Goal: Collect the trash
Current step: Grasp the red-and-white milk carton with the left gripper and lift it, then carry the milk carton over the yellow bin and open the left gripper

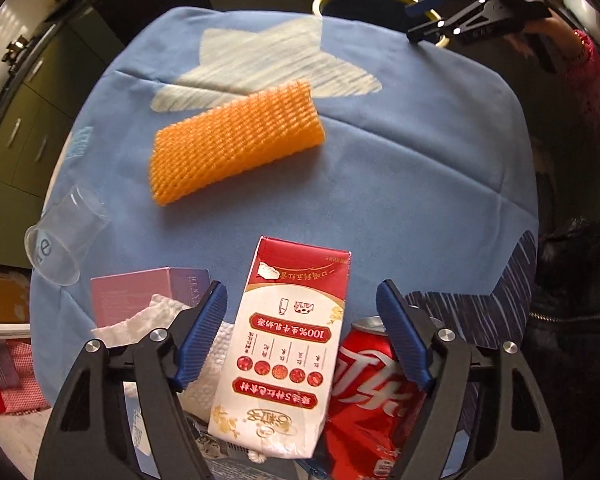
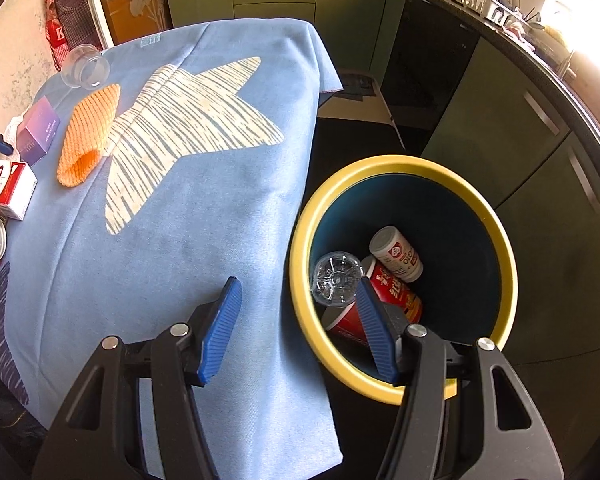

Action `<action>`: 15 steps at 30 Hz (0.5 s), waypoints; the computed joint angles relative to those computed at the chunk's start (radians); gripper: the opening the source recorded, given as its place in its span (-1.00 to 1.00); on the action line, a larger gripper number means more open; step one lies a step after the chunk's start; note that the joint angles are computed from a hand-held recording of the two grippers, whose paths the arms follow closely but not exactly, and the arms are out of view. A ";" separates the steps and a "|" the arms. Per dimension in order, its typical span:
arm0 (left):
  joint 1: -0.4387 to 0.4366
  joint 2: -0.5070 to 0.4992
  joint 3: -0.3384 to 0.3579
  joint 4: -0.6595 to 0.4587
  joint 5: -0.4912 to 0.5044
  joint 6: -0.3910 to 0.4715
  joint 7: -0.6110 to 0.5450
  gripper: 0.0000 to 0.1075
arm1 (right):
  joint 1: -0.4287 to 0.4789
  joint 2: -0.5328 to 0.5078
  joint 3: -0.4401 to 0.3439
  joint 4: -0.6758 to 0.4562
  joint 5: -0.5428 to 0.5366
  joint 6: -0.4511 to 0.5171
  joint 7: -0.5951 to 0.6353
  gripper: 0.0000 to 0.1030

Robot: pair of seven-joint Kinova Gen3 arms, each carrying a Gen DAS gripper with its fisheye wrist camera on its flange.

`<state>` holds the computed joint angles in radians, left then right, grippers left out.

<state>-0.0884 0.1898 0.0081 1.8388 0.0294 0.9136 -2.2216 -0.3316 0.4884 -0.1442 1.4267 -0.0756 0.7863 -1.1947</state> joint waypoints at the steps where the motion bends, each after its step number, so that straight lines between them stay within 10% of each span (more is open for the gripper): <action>1: 0.002 0.010 0.000 -0.007 -0.007 0.006 0.002 0.43 | -0.003 0.001 0.001 -0.001 0.001 0.000 -0.003 0.10; 15: 0.026 0.139 0.007 -0.098 -0.055 0.104 0.040 -0.01 | -0.011 -0.022 -0.015 -0.002 -0.018 -0.003 0.022 0.10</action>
<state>-0.0625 0.3285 0.0156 1.7405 -0.0257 1.0172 -2.1813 -0.3425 0.4667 -0.1592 1.4242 -0.0933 0.7836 -1.1726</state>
